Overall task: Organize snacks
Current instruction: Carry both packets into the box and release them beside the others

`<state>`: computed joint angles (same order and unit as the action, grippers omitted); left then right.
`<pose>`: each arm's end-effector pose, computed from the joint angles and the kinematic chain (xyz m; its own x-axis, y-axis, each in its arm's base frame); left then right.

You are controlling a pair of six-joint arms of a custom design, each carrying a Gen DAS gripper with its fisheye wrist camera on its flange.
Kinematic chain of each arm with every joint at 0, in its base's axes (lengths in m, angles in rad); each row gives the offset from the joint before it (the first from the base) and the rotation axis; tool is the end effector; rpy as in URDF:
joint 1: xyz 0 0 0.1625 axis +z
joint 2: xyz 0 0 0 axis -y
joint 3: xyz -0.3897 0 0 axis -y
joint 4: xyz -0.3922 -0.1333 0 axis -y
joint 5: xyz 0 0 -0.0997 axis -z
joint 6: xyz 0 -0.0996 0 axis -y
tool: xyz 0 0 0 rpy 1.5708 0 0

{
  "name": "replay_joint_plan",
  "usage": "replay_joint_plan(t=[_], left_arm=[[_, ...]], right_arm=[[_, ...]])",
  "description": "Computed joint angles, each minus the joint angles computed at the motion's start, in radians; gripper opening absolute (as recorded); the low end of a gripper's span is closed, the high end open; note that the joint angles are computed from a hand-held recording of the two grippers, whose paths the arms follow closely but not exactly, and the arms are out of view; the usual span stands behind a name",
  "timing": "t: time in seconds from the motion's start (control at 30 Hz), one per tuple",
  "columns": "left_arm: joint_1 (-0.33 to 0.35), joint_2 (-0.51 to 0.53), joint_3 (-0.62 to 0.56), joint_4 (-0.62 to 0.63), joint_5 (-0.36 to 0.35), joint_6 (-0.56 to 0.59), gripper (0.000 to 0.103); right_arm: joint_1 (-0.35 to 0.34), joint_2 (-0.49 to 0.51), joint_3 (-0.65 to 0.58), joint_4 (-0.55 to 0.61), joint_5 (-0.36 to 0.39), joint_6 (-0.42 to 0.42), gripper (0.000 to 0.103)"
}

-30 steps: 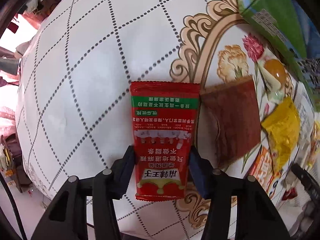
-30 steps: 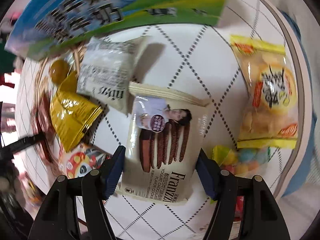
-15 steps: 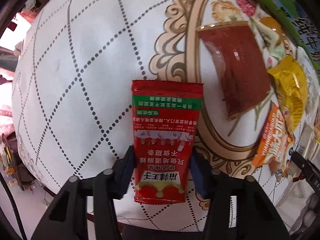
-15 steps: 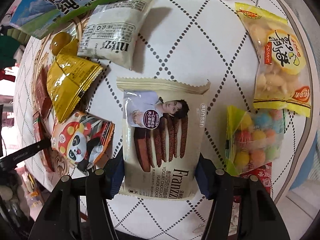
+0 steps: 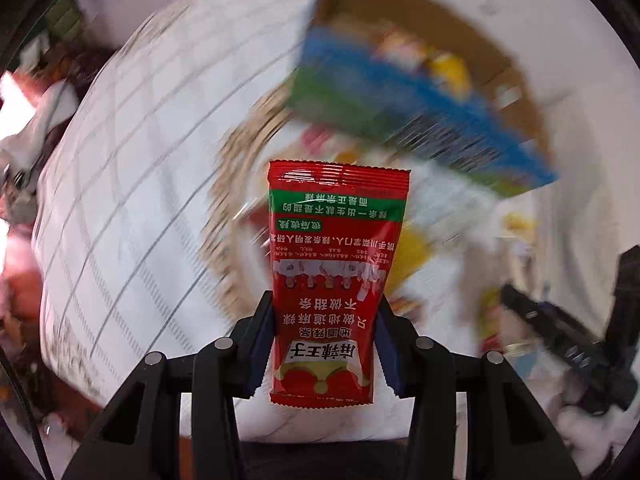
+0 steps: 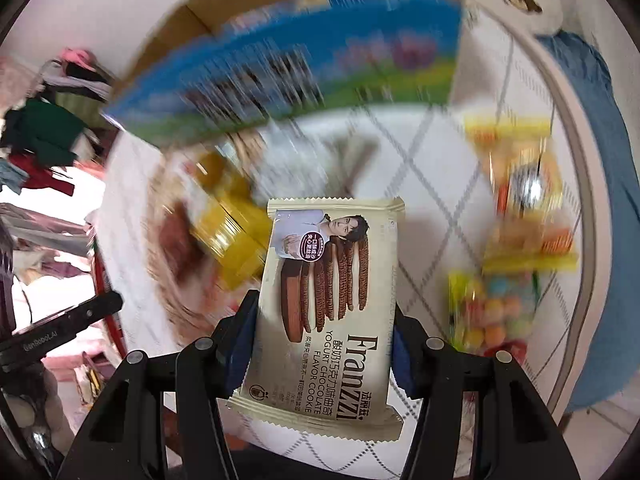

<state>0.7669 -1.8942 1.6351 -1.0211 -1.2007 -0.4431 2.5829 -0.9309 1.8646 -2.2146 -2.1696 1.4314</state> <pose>-0.1159 -0.3469 0.5150 -0.8128 0.3864 -0.4359 0.3779 0.9193 0.1103 0.4971 -0.2198 0.0525 -0.8465 0.3938 0.3581 0.1854 0.8488 -0.4952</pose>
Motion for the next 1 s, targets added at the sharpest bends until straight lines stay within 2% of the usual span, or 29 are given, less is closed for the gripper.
replay_joint_plan(t=[0.13,0.2,0.3,0.43,0.57,0.7,0.87,0.9,0.93,0.97,1.0], left_arm=[[-0.075,0.134,-0.057,-0.125,-0.039,0.03,0.043],[-0.101,0.199,-0.089,-0.173,-0.013,0.057,0.043],[-0.106,0.326,-0.147,-0.242,0.047,0.117,0.043],[-0.056,0.485,-0.203,-0.283,0.113,0.176,0.043],[0.009,0.638,-0.28,-0.27,0.176,0.189,0.043],[0.042,0.721,-0.319,-0.255,0.225,0.157,0.043],[0.073,0.795,-0.39,-0.212,0.247,0.112,0.046],[0.076,0.803,-0.401,-0.204,0.244,0.106,0.052],[0.082,0.809,-0.408,-0.205,0.237,0.108,0.065],[0.086,0.813,-0.415,-0.206,0.227,0.108,0.083],[0.085,0.813,-0.418,-0.205,0.221,0.106,0.088]], right_arm=[[-0.006,-0.047,-0.06,0.034,-0.082,-0.085,0.06],[-0.031,-0.065,-0.097,0.062,-0.123,-0.132,0.06],[-0.083,-0.073,-0.18,0.178,-0.216,-0.195,0.06],[-0.182,-0.083,-0.227,0.269,-0.278,-0.259,0.06],[-0.291,-0.048,-0.284,0.334,-0.298,-0.329,0.06],[-0.375,-0.022,-0.307,0.348,-0.302,-0.369,0.06],[-0.439,0.019,-0.344,0.361,-0.276,-0.405,0.063],[-0.45,0.025,-0.347,0.346,-0.262,-0.424,0.072],[-0.458,0.032,-0.352,0.337,-0.252,-0.437,0.077],[-0.462,0.039,-0.36,0.336,-0.244,-0.438,0.084],[-0.462,0.049,-0.373,0.352,-0.245,-0.433,0.093]])
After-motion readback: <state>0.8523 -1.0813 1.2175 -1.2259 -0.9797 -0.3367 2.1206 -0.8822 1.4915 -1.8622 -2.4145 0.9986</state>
